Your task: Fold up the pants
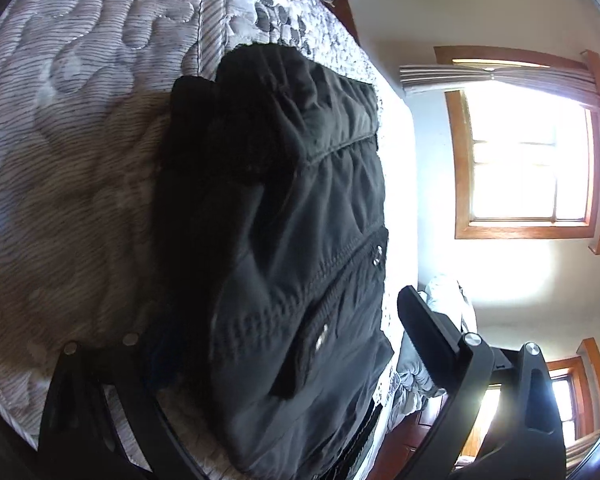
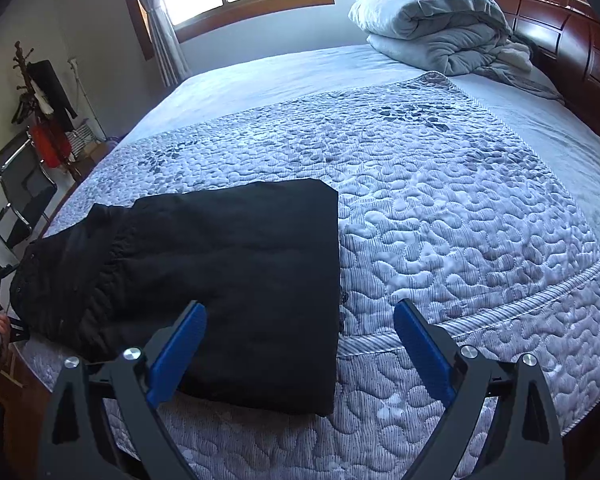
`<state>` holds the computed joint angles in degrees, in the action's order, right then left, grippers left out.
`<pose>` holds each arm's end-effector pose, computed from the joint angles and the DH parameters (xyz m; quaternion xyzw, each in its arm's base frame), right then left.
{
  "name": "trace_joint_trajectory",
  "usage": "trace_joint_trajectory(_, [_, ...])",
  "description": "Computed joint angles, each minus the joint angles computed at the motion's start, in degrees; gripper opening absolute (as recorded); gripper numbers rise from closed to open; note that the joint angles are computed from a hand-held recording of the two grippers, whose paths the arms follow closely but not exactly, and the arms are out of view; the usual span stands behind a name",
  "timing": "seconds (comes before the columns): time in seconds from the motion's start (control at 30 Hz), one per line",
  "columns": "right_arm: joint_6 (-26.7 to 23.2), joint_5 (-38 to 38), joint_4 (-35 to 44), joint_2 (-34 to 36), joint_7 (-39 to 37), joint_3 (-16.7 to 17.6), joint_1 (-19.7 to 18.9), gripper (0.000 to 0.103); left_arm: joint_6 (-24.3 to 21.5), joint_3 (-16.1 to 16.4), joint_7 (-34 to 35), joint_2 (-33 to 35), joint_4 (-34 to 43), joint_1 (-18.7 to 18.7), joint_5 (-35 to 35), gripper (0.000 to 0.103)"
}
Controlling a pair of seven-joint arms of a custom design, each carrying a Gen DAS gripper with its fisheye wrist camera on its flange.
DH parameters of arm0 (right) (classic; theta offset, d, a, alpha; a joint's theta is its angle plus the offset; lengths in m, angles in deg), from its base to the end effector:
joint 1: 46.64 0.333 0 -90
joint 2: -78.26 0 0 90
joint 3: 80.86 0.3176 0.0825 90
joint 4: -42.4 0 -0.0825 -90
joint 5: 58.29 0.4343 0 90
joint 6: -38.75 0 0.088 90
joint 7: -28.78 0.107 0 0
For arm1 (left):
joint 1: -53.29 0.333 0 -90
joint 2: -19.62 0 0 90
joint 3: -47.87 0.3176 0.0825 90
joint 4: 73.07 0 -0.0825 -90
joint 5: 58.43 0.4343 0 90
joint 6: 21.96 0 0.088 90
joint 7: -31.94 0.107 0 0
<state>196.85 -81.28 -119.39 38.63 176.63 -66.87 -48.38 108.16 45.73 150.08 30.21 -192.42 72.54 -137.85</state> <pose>0.3963 0.0943 0.4215 -0.4898 0.8005 -0.2509 0.2374 0.6063 0.1612 0.3237 0.8053 -0.3309 0.4548 0.1872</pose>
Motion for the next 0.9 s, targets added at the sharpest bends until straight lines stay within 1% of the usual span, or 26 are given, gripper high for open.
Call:
trace_joint_trajectory(0.13, [-0.4, -0.1, 0.3, 0.4, -0.1, 0.0, 0.1, 0.095, 1.4, -0.5, -2.9, 1.1, 1.9, -0.6, 1.7, 0.094])
trace_joint_trajectory(0.17, [-0.6, -0.2, 0.4, 0.4, -0.1, 0.1, 0.2, 0.095, 1.8, -0.7, -3.2, 1.4, 2.3, -0.8, 1.7, 0.091])
trace_joint_trajectory(0.2, [-0.7, -0.2, 0.4, 0.5, -0.1, 0.1, 0.3, 0.095, 2.2, -0.8, -3.7, 1.2, 2.3, -0.9, 2.2, 0.085])
trace_joint_trajectory(0.23, [-0.7, -0.3, 0.4, 0.5, 0.0, 0.0, 0.3, 0.095, 2.4, -0.8, -4.5, 1.2, 2.4, -1.0, 3.4, 0.063])
trace_joint_trajectory(0.27, [-0.7, -0.3, 0.3, 0.5, 0.1, 0.0, 0.2, 0.095, 2.7, -0.8, -5.7, 1.1, 2.3, -1.3, 5.5, 0.053])
trace_joint_trajectory(0.3, [-0.8, -0.3, 0.3, 0.5, 0.3, 0.1, 0.2, 0.095, 3.0, -0.9, -4.7, 0.7, 1.6, -1.2, 5.2, 0.051])
trace_joint_trajectory(0.37, [-0.8, -0.3, 0.2, 0.5, 0.4, -0.1, 0.3, 0.095, 3.1, -1.1, -3.4, 0.4, 1.4, -1.2, 4.5, 0.041])
trace_joint_trajectory(0.4, [-0.9, -0.2, 0.2, 0.5, 0.4, -0.2, 0.4, 0.095, 3.2, -1.1, -3.1, 0.2, 1.2, -1.2, 4.4, 0.038])
trace_joint_trajectory(0.47, [-1.1, -0.3, 0.2, 0.4, 0.3, -0.2, 0.5, 0.095, 3.5, -1.1, -2.6, -0.4, 0.9, -1.4, 3.8, 0.026])
trace_joint_trajectory(0.57, [-1.4, -0.5, 0.1, 0.0, 0.6, -0.1, 0.4, 0.095, 5.6, -1.2, -1.4, -1.8, 0.1, -2.3, 3.9, 0.018])
trace_joint_trajectory(0.67, [-1.1, -0.4, -0.3, -0.6, 0.9, -0.3, 0.3, 0.095, 7.7, -1.2, -0.9, -3.1, -0.1, -3.5, 4.6, 0.014])
trace_joint_trajectory(0.8, [-1.0, -0.4, -0.6, -1.4, 1.1, -0.3, 0.0, 0.095, 7.7, -1.2, 3.0, -5.0, 0.1, -4.5, 1.3, 0.013])
trace_joint_trajectory(0.9, [-0.8, 0.0, -1.0, -1.8, 1.3, -0.5, -0.1, 0.095, 8.0, -1.1, 3.9, -6.1, 0.4, -5.6, 0.6, 0.013])
